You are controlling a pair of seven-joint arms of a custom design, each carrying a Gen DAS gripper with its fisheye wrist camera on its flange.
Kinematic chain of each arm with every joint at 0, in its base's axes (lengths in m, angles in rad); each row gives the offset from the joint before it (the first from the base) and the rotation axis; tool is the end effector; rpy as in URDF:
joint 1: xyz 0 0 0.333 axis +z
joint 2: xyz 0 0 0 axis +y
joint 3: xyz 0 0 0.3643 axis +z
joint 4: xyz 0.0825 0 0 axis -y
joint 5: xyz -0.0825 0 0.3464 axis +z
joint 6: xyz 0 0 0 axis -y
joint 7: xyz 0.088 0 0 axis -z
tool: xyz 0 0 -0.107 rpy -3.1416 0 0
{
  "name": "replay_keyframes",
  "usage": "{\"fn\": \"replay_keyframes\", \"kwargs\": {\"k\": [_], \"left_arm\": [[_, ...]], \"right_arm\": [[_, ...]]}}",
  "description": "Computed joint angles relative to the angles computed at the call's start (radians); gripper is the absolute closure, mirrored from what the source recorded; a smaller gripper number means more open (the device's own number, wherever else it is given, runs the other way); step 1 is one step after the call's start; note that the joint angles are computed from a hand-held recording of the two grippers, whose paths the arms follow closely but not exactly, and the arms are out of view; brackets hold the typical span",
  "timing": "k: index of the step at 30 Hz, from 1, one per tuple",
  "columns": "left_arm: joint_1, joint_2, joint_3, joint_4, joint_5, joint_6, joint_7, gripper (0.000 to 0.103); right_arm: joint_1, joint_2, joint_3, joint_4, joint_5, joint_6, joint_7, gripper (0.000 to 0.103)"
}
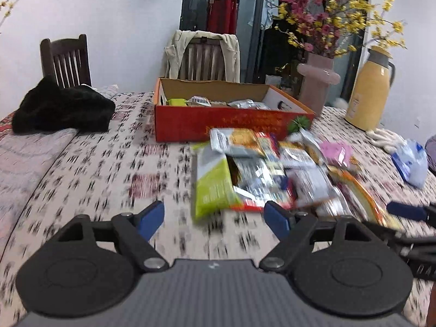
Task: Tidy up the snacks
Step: 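Grasp a white-green bar with the left tool while the right tool grasps a white packet, lift toward box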
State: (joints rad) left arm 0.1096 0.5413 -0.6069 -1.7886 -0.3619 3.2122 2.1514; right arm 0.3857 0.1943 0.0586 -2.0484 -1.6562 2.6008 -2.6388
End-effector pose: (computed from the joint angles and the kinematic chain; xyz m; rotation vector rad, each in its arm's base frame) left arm 0.6600 -0.2185 0.4609 -1.2855 2.1135 -1.2067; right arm 0.5157 0.2659 0.4372 -1.3942 1.7903 -0.9750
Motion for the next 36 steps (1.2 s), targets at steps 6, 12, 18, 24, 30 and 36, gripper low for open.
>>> {"fn": "replay_keyframes", "kwargs": {"k": [6,12,18,24,30,36], "left_arm": [[-0.177,0.137,0.209,0.326,0.012,-0.250,-0.081,0.032],[-0.225,0.285,0.262,0.608,-0.017,-0.498,-0.105,0.043],[-0.238,0.317,0.259,0.660,-0.058,-0.530,-0.071,0.054],[-0.245,0.242,0.281,0.518,-0.067,-0.436,-0.047,0.065],[-0.132,0.082,0.163,0.222,-0.175,-0.279,0.091,0.065],[0.046,-0.056,-0.019,-0.018,-0.417,-0.154,0.277,0.065]], "right_arm": [[-0.024,0.118,-0.034,0.158,0.120,0.087,-0.193,0.037],[-0.008,0.184,-0.079,0.247,0.251,0.150,-0.360,0.040],[0.010,0.220,-0.118,0.290,0.393,0.171,-0.478,0.041],[0.041,0.241,-0.168,0.302,0.484,0.160,-0.507,0.060],[0.067,0.174,-0.190,0.216,0.370,0.194,-0.384,0.064],[0.063,0.052,-0.147,0.078,0.140,0.195,-0.169,0.065]]}}
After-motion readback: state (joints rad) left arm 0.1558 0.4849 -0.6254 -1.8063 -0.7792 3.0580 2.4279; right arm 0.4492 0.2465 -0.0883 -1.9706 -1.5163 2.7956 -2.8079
